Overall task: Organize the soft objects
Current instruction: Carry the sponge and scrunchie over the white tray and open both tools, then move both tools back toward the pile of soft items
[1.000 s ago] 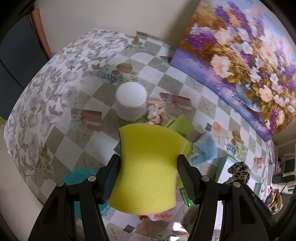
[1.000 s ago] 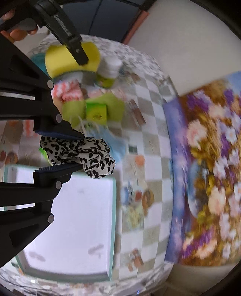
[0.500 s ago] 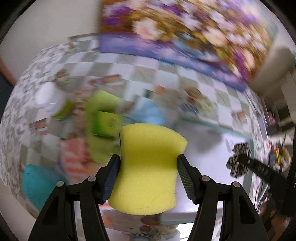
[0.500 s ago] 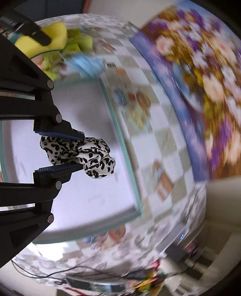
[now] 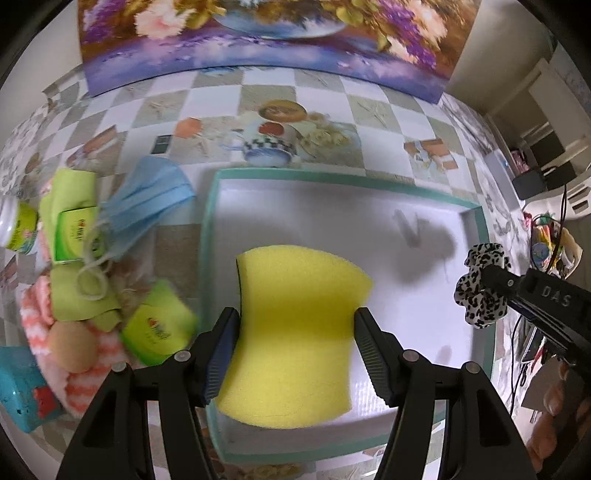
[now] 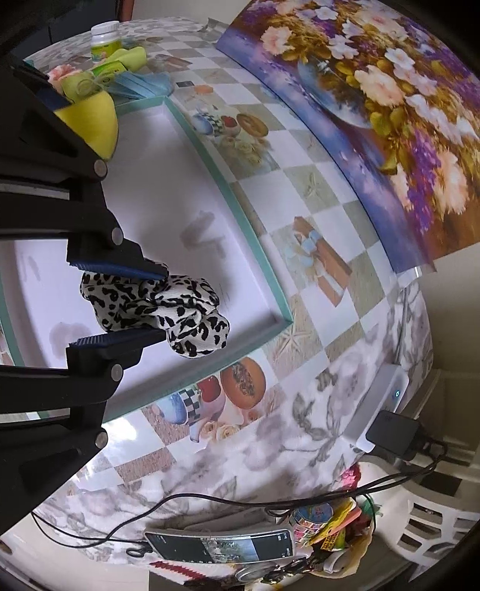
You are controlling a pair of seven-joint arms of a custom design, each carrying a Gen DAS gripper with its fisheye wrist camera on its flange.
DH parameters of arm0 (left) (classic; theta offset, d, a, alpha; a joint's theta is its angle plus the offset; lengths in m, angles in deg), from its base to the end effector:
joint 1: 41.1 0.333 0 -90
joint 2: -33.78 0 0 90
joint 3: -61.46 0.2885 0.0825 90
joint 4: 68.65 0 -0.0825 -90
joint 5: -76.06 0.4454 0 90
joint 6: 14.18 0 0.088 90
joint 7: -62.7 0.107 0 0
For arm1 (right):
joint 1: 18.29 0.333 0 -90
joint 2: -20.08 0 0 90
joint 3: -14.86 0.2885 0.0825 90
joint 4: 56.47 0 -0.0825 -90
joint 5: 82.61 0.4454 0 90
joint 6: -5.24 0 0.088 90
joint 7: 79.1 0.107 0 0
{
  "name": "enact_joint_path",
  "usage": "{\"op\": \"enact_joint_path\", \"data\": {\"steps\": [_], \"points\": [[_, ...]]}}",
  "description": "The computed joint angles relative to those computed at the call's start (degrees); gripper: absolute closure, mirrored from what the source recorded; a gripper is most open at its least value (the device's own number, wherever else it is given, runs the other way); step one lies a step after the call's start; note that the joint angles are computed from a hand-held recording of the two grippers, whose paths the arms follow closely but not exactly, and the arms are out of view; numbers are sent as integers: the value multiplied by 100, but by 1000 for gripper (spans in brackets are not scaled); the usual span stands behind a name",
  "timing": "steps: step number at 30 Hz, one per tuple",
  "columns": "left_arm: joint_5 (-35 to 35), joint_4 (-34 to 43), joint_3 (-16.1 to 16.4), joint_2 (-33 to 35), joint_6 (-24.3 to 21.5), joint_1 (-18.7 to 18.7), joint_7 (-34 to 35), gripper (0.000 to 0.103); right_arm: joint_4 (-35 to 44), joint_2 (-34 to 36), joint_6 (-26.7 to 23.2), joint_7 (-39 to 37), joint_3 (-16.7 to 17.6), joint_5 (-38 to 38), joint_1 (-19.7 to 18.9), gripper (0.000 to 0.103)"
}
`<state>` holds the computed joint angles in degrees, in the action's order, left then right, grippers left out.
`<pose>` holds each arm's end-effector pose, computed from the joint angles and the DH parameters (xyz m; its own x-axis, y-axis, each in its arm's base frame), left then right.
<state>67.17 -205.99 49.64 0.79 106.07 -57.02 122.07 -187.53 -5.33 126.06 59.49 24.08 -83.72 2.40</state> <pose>0.4201 -0.2335 0.5046 0.1080 -0.9798 0.1683 -0.9674 -0.1425 -0.2092 0.4456 0.2598 0.5051 -0.3009 -0.9442 -0.1338 -0.9161 0.3252 -0.2345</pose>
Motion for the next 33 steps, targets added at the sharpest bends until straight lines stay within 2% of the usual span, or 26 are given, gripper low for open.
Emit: {"op": "enact_joint_path", "data": {"steps": [7, 9, 10, 11, 12, 16, 19, 26, 33], "points": [[-84, 36, 41, 75, 69, -24, 108, 37, 27, 14, 40, 34, -2, 2, -5, 72], [-70, 24, 33, 12, 94, 1, 70, 35, 43, -8, 81, 37, 14, -21, 1, 64], [-62, 21, 34, -2, 100, 10, 65, 31, 58, -18, 92, 43, 26, -40, 3, 61], [-50, 11, 30, -35, 107, 21, 42, 22, 76, -33, 106, 56, 46, -77, 2, 55], [-44, 4, 30, -53, 121, 29, 27, 20, 103, -38, 110, 71, 65, -114, 0, 51], [-134, -22, 96, -139, 153, 11, 54, 19, 227, -58, 151, 88, 132, -280, 9, 47], [-141, -56, 112, -252, 198, 47, 58, 13, 318, -80, 166, 128, 183, -398, 14, 45], [254, -269, 96, -843, 285, 427, -364, 13, 548, -125, 157, 181, 328, -735, 45, 43], [983, -412, 37, -1274, -202, 931, -847, 12, 773, 71, 173, 39, 373, -698, 238, 42]]}}
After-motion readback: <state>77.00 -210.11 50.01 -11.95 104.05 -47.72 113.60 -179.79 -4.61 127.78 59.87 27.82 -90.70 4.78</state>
